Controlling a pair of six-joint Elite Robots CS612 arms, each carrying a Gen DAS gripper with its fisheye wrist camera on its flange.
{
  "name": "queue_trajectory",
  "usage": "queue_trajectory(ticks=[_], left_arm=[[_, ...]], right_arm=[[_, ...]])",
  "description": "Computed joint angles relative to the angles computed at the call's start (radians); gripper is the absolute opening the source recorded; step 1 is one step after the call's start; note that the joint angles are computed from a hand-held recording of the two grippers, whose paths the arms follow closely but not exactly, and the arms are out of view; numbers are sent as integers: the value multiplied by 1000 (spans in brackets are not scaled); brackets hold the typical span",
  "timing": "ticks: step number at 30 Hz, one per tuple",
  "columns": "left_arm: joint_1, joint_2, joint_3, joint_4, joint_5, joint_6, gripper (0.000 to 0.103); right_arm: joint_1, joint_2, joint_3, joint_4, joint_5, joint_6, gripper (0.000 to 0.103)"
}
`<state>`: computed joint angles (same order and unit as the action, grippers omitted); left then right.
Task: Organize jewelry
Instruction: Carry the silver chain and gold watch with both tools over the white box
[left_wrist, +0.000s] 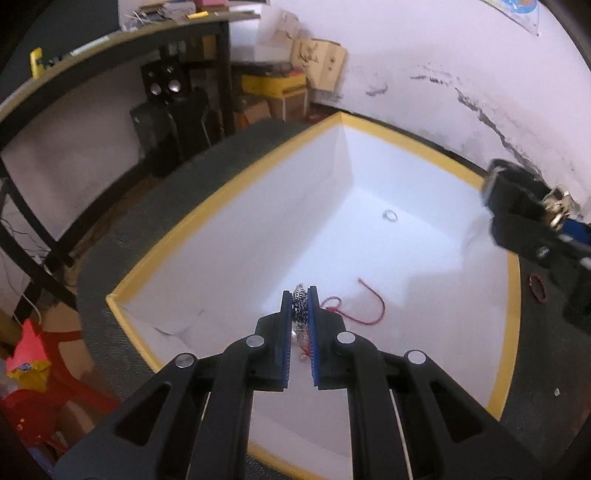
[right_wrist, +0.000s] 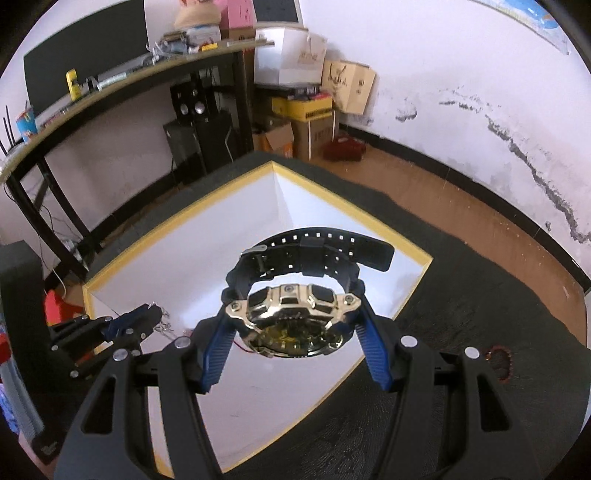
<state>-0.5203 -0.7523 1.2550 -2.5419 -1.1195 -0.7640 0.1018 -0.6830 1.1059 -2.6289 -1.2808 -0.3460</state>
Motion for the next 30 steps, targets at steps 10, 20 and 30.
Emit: queue_trajectory(ticks=[10, 20, 30], left_arm=[[6, 14, -4, 5, -8, -1, 8], [8, 18, -11, 13, -21, -10, 8], [6, 15, -8, 13, -19, -10, 8]], right_arm=[[3, 40, -39, 26, 8, 8, 61], [3, 42, -46, 30, 21, 10, 61], [1, 42, -45, 28, 21, 10, 61]])
